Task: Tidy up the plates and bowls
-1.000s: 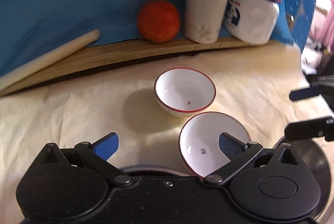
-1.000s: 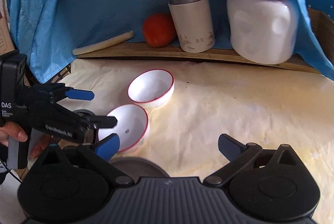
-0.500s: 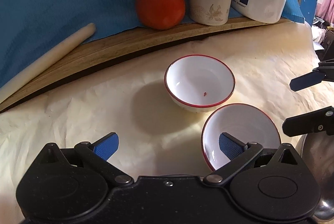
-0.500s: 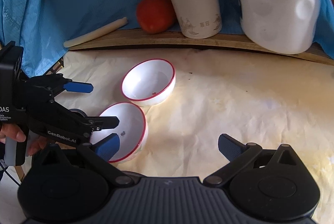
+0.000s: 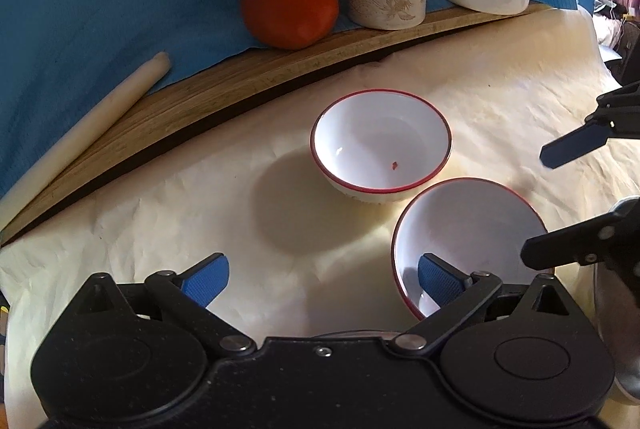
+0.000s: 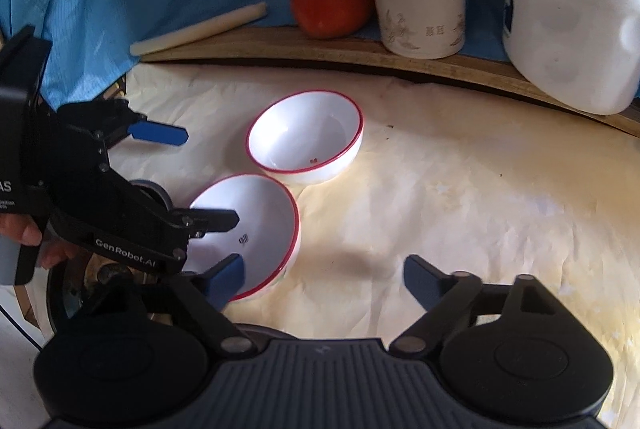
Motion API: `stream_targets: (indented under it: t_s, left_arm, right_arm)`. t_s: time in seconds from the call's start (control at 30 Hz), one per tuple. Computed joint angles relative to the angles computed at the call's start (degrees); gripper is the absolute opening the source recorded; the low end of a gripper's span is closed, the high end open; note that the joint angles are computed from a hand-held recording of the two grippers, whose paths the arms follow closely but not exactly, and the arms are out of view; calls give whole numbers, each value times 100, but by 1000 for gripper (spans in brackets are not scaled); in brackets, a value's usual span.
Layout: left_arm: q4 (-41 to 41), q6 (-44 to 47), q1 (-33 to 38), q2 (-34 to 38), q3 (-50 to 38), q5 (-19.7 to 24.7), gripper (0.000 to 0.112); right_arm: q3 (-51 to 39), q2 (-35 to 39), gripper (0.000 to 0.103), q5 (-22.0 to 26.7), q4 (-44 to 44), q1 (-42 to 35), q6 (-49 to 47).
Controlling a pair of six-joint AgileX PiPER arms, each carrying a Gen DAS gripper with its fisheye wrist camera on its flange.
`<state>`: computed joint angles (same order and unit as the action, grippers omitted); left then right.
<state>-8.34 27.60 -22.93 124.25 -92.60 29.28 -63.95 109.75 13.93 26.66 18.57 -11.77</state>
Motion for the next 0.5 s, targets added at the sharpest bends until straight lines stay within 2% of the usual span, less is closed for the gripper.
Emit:
stream_targets:
  t_s: [0.03, 0.17, 0.27, 0.5]
  left_arm:
    - [-24, 13, -1, 9, -14, 9, 99]
    - [-434, 297, 80, 50, -129, 195, 89]
    - [-762, 529, 128, 59, -193, 359, 78]
    - [-1131, 768, 136, -9, -165, 565, 54]
  right_arm:
    - [-31, 24, 83, 31, -54, 13, 40]
    - [-101, 38, 64, 158, 394, 2, -417]
    - [-181, 60, 59, 227, 248, 35, -291]
    - [-244, 144, 41, 364, 1070, -51, -993]
